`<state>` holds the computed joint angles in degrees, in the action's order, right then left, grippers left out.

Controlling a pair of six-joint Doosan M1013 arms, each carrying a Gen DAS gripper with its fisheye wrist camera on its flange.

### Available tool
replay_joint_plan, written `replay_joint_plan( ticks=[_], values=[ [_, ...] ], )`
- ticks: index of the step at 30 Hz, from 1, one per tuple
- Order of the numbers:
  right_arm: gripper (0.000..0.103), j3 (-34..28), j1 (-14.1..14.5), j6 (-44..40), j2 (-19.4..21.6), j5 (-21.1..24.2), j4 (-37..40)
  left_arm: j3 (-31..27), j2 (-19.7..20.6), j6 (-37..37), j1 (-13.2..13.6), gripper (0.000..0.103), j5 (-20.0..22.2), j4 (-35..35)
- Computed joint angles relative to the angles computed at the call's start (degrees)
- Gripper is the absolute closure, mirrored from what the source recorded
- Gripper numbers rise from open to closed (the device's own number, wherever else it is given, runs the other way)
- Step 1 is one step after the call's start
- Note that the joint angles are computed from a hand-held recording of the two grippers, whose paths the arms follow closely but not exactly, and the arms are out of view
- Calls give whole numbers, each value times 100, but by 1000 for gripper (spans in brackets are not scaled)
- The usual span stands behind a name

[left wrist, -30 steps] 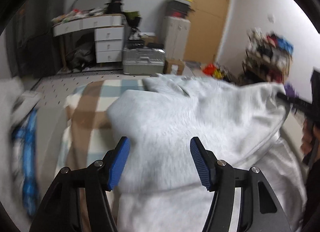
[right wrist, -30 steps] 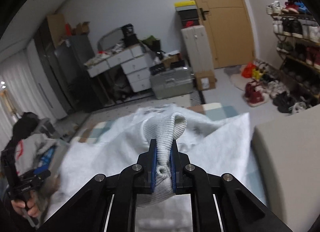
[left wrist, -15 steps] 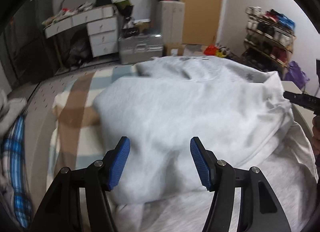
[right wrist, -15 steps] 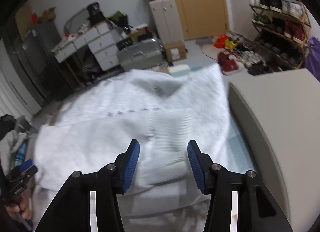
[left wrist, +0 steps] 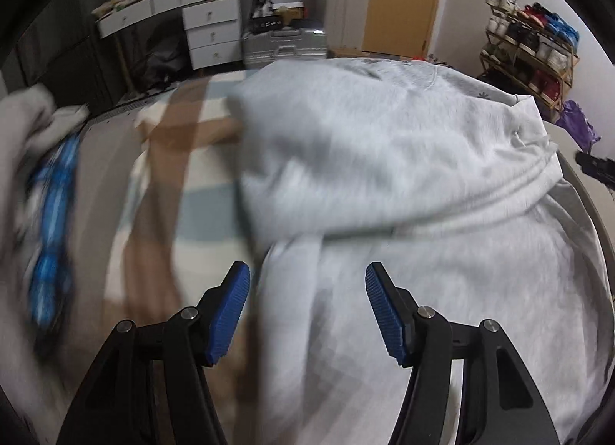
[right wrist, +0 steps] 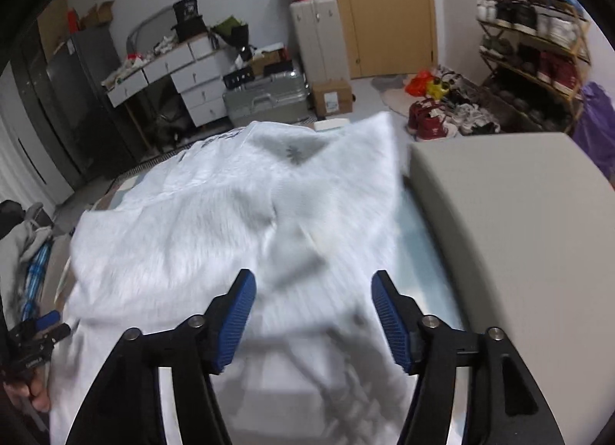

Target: Fold large clothes

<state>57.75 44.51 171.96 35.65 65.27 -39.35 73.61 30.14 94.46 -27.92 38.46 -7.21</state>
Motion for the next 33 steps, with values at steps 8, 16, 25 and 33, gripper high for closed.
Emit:
replay_joint_plan(
  ticks=[8,16,25,33],
  values=[
    [29,1147,759,2469,-735,-257,-1161,1067,-621,-320,318,45,-70,-865],
    [28,1095,1101,2838,-757,315,-1663,1719,-1100,344,379,45,-261,-1866],
    [28,1213,1374,2954,-780,454,-1775,2164,-1482,1352,354,45,-193,-2524],
    [28,1304,1448,3211,-786,314,-1899,2513,-1915,3133,-39,45,-110,-2089]
  ],
)
